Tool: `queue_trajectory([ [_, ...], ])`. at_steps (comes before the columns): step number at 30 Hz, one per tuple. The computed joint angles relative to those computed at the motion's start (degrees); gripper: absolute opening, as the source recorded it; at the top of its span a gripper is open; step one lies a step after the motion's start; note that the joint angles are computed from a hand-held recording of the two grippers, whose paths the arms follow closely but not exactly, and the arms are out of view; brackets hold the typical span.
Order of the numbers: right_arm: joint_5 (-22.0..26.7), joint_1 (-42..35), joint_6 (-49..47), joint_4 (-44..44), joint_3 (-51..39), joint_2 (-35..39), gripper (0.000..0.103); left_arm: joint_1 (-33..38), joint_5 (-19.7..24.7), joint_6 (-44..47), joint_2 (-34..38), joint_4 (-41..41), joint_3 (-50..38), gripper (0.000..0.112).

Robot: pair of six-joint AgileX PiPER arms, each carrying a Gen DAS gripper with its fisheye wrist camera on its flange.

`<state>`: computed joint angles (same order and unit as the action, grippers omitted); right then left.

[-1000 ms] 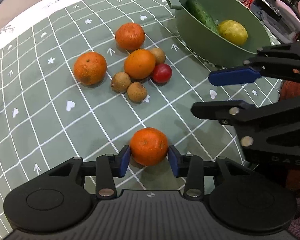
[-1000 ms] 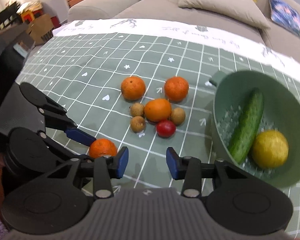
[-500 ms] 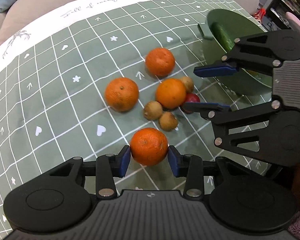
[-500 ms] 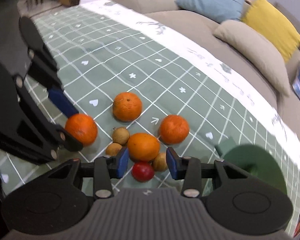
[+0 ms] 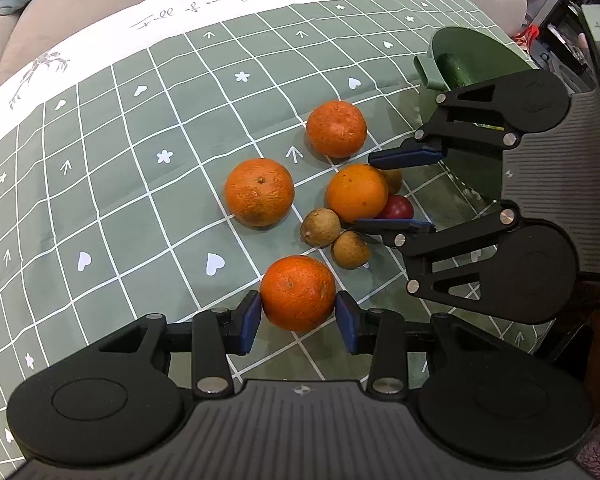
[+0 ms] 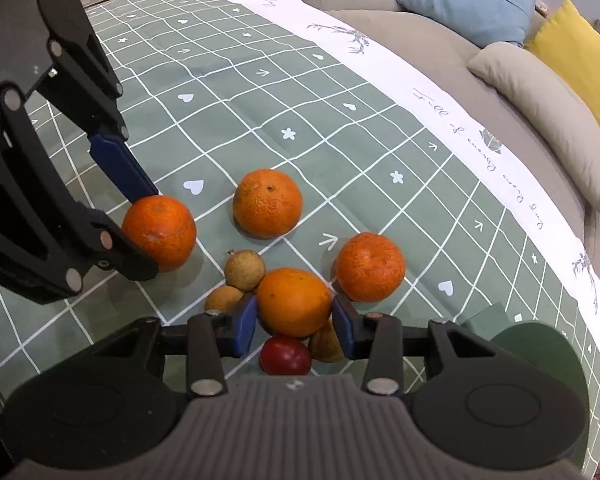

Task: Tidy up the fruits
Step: 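Grasp a mandarin with the left tool while the right tool grasps another mandarin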

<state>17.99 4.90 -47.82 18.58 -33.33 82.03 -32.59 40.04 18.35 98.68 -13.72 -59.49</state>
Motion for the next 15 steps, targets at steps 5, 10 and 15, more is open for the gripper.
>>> queue_trajectory([
  [5, -0.4, 0.5, 0.8, -0.6, 0.5, -0.7, 0.037, -0.6, 0.2, -0.7, -1.2, 0.6, 0.3, 0.045],
  [10, 2.1, -0.5, 0.8, 0.5, 0.9, -5.3, 0.036, -1.4, 0.5, -2.7, -3.5, 1.8, 0.8, 0.045],
  [15, 6.3, -2.7, 0.1, 1.6, 2.0, -12.8, 0.035, -2.4, 1.5, -5.0, -6.1, 2.2, 0.6, 0.045],
])
